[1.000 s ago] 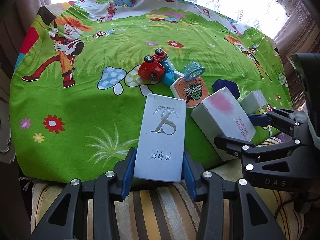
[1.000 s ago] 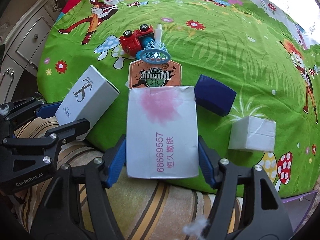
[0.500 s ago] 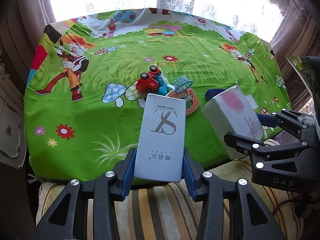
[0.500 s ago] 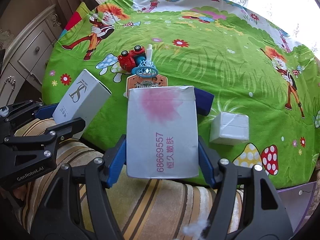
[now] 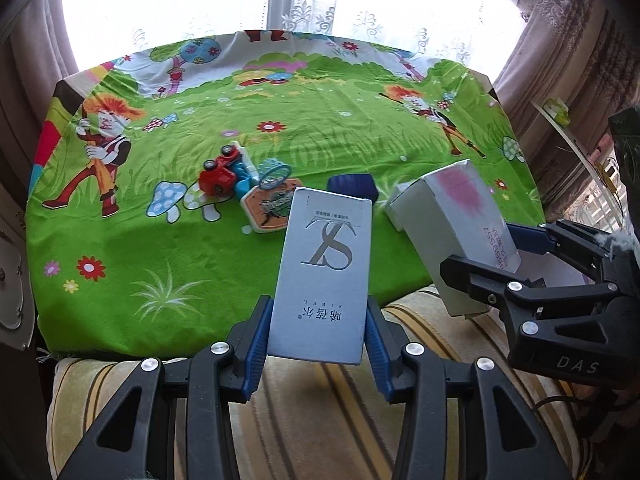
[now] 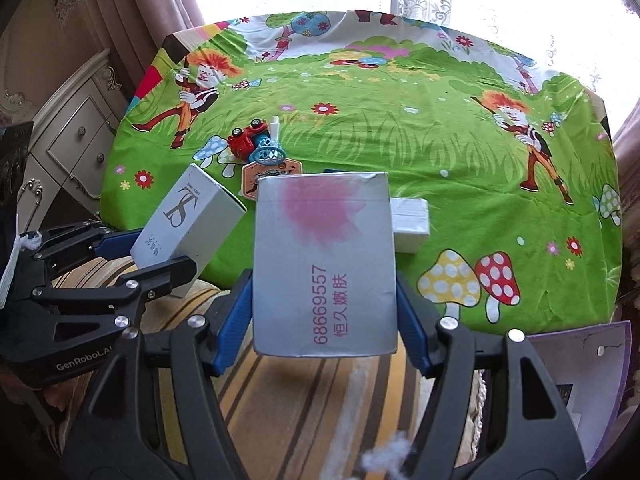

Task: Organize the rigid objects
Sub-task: 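Carry both boxes over the storage box and open both grippers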

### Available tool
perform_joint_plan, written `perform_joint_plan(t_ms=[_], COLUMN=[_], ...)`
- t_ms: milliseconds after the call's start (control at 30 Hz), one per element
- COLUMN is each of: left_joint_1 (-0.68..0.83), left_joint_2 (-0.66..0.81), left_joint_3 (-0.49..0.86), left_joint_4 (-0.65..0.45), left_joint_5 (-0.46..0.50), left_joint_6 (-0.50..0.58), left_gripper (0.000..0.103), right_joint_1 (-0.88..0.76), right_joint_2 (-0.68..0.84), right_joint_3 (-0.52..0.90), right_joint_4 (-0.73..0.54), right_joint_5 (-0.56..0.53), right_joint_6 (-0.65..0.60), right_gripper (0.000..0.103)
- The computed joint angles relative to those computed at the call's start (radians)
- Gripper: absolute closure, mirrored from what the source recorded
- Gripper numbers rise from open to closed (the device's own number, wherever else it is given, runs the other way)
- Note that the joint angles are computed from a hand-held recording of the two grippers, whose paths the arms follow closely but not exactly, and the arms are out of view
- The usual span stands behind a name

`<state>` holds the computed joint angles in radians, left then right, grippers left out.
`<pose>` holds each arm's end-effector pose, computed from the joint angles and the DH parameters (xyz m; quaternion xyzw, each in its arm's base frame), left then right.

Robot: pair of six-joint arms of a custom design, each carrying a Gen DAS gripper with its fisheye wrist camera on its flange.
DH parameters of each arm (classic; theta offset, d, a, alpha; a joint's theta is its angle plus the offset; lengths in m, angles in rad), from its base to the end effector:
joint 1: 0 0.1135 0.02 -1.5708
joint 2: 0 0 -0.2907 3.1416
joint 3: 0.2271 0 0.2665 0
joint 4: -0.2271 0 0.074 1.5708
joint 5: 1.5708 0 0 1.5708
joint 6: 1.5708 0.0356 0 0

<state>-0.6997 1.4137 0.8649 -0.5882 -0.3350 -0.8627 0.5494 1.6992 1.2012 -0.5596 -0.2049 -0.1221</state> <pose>0.2161 -0.1666 0.2187 -0.1141 0.9568 -0.0338 0.2653 0.3096 0.1980 0.2357 -0.3415 0.8999 0.1502 0.2257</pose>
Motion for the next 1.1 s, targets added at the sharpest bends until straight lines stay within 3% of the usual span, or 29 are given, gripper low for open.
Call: perform_joint_plan(t_ms=[633, 1100], left_joint_1=[-0.174, -0.233], left_joint_2=[0.297, 0.505], left_joint_3=[0.347, 0.612], left_joint_4=[0.021, -0.002], left_joint_5=[0.067, 0.166], left_joint_6=[0.117, 0.211], left_gripper=[0.058, 0.058], right_joint_1=[-0.414, -0.77], right_joint_2=[-0.187, -0.167], right_joint_3=[-0.168, -0.15], right_joint_4=[-0.038, -0.067], right_joint_5=[-0.065, -0.094], right_joint_6=[-0.115, -0.218], right_gripper=[0.034, 0.034])
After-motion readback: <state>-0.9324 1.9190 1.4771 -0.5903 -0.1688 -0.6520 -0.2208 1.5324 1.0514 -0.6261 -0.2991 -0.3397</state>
